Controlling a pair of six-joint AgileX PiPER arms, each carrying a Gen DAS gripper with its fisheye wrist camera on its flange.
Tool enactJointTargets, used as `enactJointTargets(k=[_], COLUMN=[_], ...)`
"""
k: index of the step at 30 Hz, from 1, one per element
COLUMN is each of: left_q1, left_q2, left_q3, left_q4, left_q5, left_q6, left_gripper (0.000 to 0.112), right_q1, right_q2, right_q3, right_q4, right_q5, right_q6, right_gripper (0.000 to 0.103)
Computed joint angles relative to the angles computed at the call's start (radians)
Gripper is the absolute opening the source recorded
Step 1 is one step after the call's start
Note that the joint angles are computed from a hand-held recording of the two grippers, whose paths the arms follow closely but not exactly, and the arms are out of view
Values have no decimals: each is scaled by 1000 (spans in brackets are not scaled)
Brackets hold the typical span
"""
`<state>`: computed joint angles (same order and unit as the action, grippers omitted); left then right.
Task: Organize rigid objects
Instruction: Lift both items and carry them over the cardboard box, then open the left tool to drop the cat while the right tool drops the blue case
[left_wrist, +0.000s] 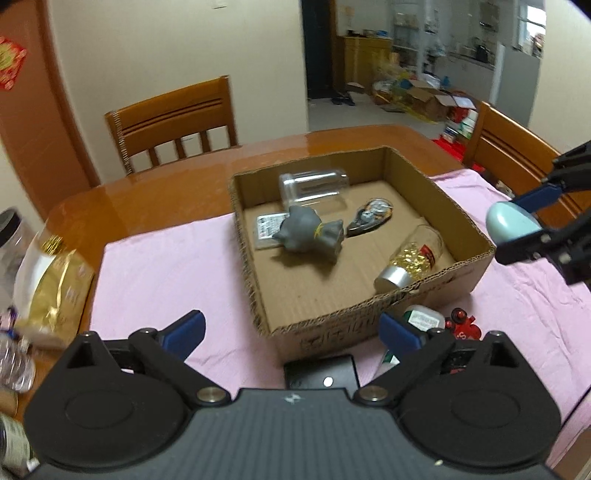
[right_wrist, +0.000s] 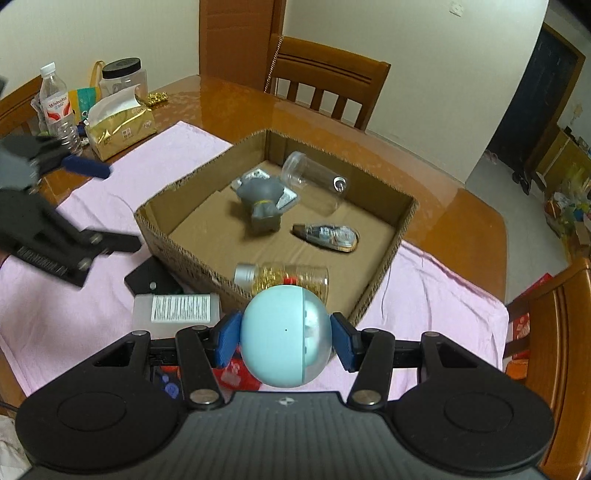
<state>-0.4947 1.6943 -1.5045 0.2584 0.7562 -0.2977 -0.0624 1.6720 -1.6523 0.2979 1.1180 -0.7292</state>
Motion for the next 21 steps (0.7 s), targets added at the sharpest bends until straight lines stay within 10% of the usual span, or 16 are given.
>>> enactJointTargets(k=[21], left_q1=[133], left_q2=[-196], left_q3=[235], left_q4=[22], left_q5=[-60], left_q6=[-81], left_gripper=[101], right_q1=[316], right_q2=[356], right_q3=[-419], right_q4=[-112], right_q5=[91], right_q6=[245], right_gripper=[58])
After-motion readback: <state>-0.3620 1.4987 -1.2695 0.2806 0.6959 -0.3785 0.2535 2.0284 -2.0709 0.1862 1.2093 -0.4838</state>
